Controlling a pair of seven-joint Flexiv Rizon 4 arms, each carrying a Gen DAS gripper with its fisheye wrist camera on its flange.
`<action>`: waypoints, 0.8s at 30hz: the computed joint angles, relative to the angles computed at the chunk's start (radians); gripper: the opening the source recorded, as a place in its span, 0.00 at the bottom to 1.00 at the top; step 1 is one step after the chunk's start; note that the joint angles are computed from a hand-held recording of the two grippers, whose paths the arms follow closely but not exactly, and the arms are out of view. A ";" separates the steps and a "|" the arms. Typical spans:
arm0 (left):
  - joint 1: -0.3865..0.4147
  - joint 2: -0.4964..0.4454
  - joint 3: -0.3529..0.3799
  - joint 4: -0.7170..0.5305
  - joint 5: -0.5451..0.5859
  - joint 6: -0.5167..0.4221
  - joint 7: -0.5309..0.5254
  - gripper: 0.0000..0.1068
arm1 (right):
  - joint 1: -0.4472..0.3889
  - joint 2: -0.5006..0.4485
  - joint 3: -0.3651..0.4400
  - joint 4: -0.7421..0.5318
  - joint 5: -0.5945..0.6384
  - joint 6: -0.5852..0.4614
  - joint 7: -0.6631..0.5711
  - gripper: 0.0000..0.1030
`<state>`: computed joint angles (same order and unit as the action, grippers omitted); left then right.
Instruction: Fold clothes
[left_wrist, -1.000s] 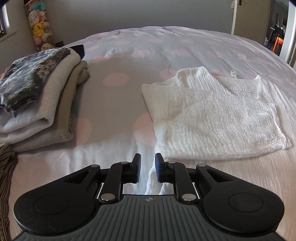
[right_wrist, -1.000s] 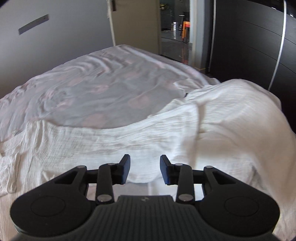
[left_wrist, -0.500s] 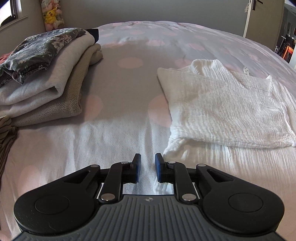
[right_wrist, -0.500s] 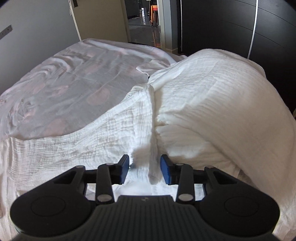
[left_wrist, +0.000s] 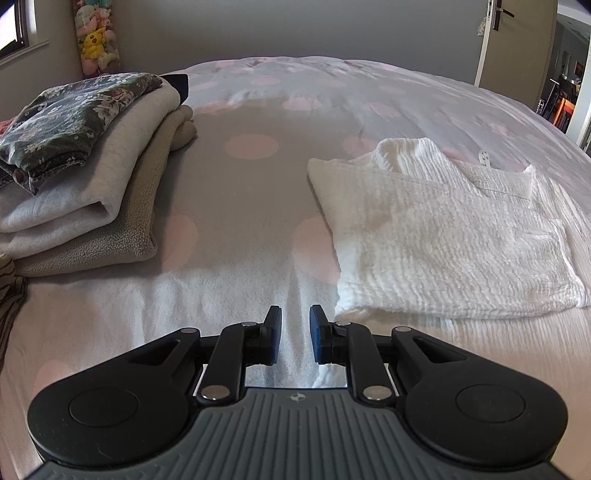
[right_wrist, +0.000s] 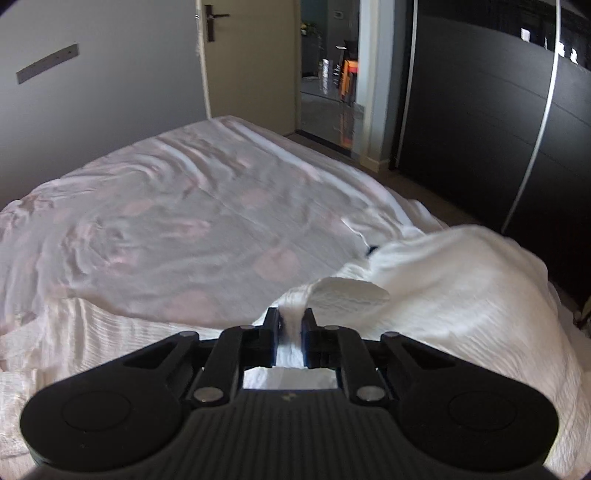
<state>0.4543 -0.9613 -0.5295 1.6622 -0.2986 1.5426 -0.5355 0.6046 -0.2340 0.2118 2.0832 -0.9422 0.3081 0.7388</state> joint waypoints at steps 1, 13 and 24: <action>0.006 0.000 -0.004 0.000 0.003 -0.006 0.006 0.14 | 0.005 -0.021 -0.010 -0.043 -0.030 -0.007 -0.040 0.13; 0.021 -0.006 -0.008 -0.039 -0.079 -0.081 0.029 0.14 | 0.113 -0.346 -0.162 -0.566 -0.221 0.132 -0.422 0.13; 0.005 -0.002 0.005 -0.057 -0.159 -0.134 0.074 0.14 | 0.152 -0.740 -0.213 -0.977 -0.006 0.406 -0.688 0.13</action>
